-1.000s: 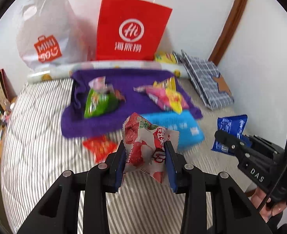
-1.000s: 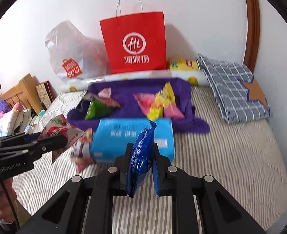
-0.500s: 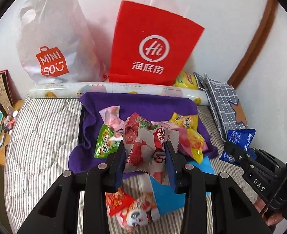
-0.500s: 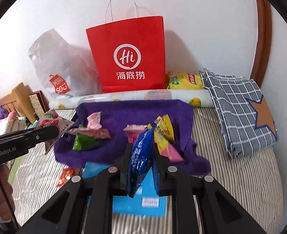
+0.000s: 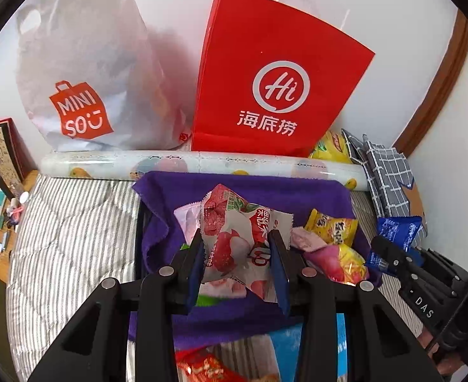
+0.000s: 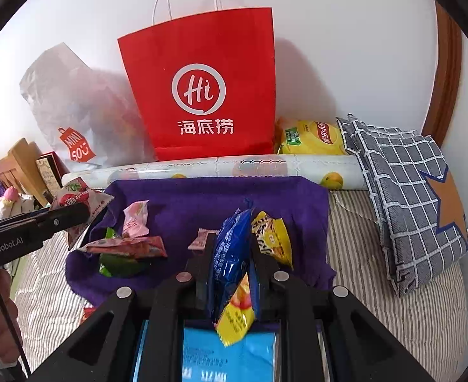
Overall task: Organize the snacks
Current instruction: 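Carry the pink-white packet and blue wrapper over the purple towel with both grippers, then lower both packets onto the purple towel and open both grippers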
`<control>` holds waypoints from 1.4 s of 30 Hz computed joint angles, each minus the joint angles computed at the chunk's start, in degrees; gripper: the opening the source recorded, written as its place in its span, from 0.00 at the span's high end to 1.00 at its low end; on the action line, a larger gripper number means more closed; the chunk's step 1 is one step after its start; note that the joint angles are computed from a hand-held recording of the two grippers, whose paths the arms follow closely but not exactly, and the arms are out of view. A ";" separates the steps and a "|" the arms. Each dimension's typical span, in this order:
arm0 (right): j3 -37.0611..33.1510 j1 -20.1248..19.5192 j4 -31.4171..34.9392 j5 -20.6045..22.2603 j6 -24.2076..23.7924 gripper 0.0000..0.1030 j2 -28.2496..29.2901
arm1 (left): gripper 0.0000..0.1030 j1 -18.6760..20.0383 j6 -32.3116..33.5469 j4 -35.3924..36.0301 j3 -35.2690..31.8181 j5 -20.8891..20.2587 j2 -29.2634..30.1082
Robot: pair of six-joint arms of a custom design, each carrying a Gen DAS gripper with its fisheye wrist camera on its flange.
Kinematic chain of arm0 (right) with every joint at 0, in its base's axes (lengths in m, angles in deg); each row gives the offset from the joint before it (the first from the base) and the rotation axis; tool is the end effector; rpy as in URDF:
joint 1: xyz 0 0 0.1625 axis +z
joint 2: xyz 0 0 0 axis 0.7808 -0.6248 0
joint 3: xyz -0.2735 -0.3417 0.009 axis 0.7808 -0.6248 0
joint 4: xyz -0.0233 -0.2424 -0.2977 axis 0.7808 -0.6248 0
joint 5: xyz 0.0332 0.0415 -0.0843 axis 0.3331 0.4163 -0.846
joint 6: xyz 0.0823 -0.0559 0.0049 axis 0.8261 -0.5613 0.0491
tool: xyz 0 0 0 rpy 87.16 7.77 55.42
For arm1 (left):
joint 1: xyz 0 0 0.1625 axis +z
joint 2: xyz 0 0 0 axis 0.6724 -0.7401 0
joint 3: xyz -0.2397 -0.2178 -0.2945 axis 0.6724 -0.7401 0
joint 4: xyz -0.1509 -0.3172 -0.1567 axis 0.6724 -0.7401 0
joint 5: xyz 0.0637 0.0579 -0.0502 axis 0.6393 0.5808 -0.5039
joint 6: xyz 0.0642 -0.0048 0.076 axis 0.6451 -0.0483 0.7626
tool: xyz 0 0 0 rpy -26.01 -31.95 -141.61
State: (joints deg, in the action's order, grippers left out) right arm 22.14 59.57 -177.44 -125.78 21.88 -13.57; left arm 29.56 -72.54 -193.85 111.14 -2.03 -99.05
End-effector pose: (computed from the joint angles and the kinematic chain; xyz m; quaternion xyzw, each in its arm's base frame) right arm 0.3143 -0.6331 -0.0299 0.1555 -0.8571 0.3788 0.3126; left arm -0.0369 -0.6792 0.2842 0.1980 0.9176 -0.2769 0.2054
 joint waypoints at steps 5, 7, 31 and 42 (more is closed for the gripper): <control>-2.99 -0.90 3.48 0.05 1.12 0.84 1.50 | 0.63 1.46 -0.54 2.26 -2.78 -0.86 2.68; -3.98 -1.27 5.16 -0.34 1.77 0.84 2.12 | 0.63 1.89 -0.48 3.27 -3.39 -0.71 3.56; -4.32 0.55 1.85 -5.20 1.81 0.57 2.33 | 0.39 2.89 -1.65 7.76 -4.02 -5.57 2.71; -0.77 4.48 -2.05 -9.08 1.44 0.52 2.34 | 0.34 2.08 -0.39 4.89 2.54 -5.29 -3.51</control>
